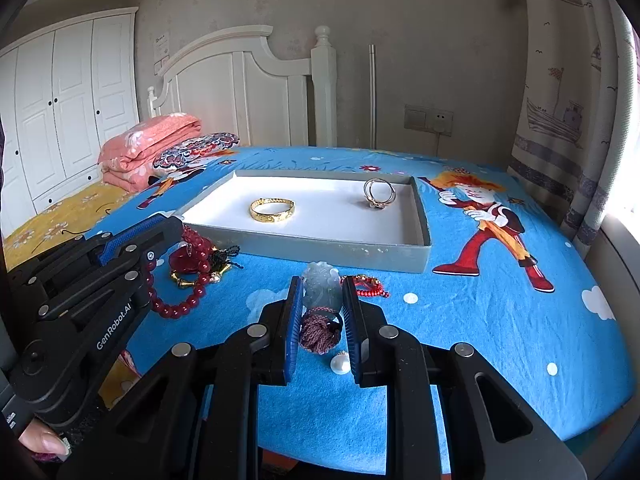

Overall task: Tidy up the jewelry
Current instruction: 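Grasp and lift the red bead bracelet with the left tool while the right tool holds the pendant, then carry the bead bracelet and pendant over the silver tray with both tools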

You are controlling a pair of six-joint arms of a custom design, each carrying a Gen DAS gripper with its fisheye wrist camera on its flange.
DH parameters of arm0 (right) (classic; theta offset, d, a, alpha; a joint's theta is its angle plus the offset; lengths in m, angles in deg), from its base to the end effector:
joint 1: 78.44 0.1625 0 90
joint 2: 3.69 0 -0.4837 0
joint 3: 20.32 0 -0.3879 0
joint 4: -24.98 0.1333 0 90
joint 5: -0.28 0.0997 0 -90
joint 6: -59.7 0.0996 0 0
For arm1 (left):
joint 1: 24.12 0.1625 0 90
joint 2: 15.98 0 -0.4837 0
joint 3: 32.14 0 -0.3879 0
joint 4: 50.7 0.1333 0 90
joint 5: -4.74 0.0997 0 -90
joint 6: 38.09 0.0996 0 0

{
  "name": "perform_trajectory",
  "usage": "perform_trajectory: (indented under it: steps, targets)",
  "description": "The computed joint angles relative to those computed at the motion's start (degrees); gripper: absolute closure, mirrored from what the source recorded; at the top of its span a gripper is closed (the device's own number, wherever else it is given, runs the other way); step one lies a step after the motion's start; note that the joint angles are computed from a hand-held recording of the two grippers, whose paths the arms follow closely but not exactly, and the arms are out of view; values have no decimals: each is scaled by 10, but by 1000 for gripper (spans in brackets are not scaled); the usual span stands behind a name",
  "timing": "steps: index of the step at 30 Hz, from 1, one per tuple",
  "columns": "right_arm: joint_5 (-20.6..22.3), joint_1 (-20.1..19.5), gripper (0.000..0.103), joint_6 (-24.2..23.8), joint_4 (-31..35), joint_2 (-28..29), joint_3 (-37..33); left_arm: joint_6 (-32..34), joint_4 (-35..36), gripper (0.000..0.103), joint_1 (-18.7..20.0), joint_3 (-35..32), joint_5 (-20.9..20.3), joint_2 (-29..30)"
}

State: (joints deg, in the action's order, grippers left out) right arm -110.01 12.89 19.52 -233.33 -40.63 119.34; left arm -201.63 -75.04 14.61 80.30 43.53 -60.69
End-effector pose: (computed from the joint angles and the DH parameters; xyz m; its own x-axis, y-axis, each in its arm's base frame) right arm 0.1087 -0.4251 0.1270 -0.7158 -0.0420 0.6970 -0.6171 0.5053 -0.6033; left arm -0.2328 -0.4571 0.0285 -0.6478 0.2506 -0.7194 0.7502 0.3741 -0.5452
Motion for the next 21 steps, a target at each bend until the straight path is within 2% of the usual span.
perform_trajectory:
  steps: [13, 21]
  targets:
    - [-17, 27, 83, -1, 15, 9, -23, -21, 20, 93, 7, 14, -16, -30]
    - [-24, 34, 83, 0, 46, 5, -51, -13, 44, 93, 15, -12, -13, -23]
